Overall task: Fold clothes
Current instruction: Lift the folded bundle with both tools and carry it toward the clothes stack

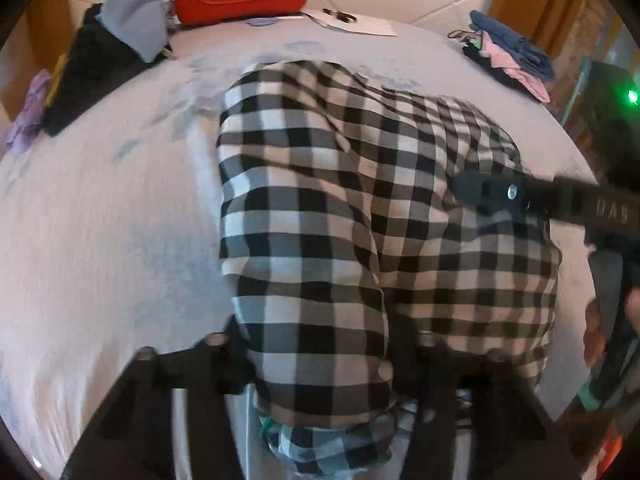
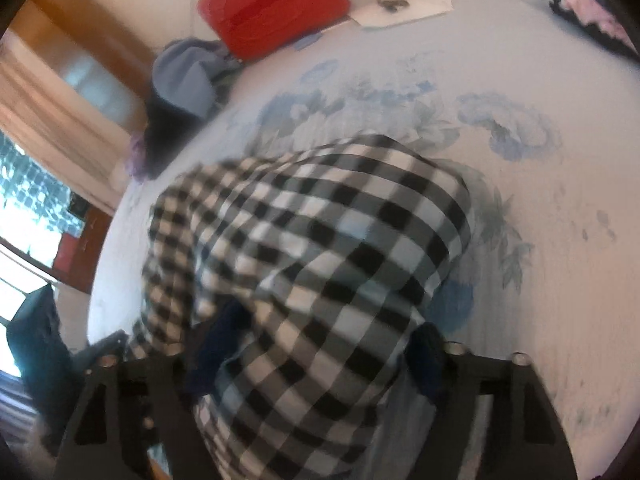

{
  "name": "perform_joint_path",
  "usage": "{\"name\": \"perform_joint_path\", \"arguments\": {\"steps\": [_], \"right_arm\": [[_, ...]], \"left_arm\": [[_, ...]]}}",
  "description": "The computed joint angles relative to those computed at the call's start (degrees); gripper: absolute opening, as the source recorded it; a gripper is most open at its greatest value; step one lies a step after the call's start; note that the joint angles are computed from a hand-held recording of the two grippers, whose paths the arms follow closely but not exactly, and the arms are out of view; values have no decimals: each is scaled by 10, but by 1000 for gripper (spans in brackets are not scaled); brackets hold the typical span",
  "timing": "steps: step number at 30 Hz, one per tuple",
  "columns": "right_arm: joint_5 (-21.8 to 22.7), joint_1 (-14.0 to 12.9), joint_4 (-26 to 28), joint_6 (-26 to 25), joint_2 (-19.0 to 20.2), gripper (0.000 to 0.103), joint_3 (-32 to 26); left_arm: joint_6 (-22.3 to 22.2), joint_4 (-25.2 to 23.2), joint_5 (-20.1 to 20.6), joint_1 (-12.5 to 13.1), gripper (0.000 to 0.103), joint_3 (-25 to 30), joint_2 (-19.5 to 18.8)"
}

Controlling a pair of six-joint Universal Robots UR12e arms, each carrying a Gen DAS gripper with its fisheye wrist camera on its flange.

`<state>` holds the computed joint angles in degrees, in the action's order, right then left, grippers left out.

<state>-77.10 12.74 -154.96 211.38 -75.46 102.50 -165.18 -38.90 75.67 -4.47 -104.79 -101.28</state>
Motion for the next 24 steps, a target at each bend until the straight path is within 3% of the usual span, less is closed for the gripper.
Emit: {"name": "perform_joint_path", "arguments": {"steps": [3, 4, 5, 12, 16, 18, 21, 24], "right_arm": [[-2, 2, -7, 12, -2, 58, 6], [-5, 3, -5, 15, -2, 57, 5], [-10, 5, -3, 16, -2, 55, 4], [-9, 4, -26, 28, 1, 52, 10], [-20, 8, -22, 35, 0, 52, 8], [-25, 10, -19, 37, -1, 52, 9], [-48, 16, -11, 14, 2, 50, 1], [-80, 27, 1, -25, -3, 38, -11]], "left_arm": [[9, -7, 6, -1, 38, 4, 1], [13, -10, 6, -1, 30, 6, 1], [20, -13, 5, -3, 29, 7, 3], [14, -19, -45, 10, 31, 13, -9], [17, -35, -45, 8, 31, 15, -6], [24, -19, -48, 8, 31, 8, -5], [10, -8, -54, 8, 28, 9, -9], [3, 3, -71, 11, 19, 7, 0]]}}
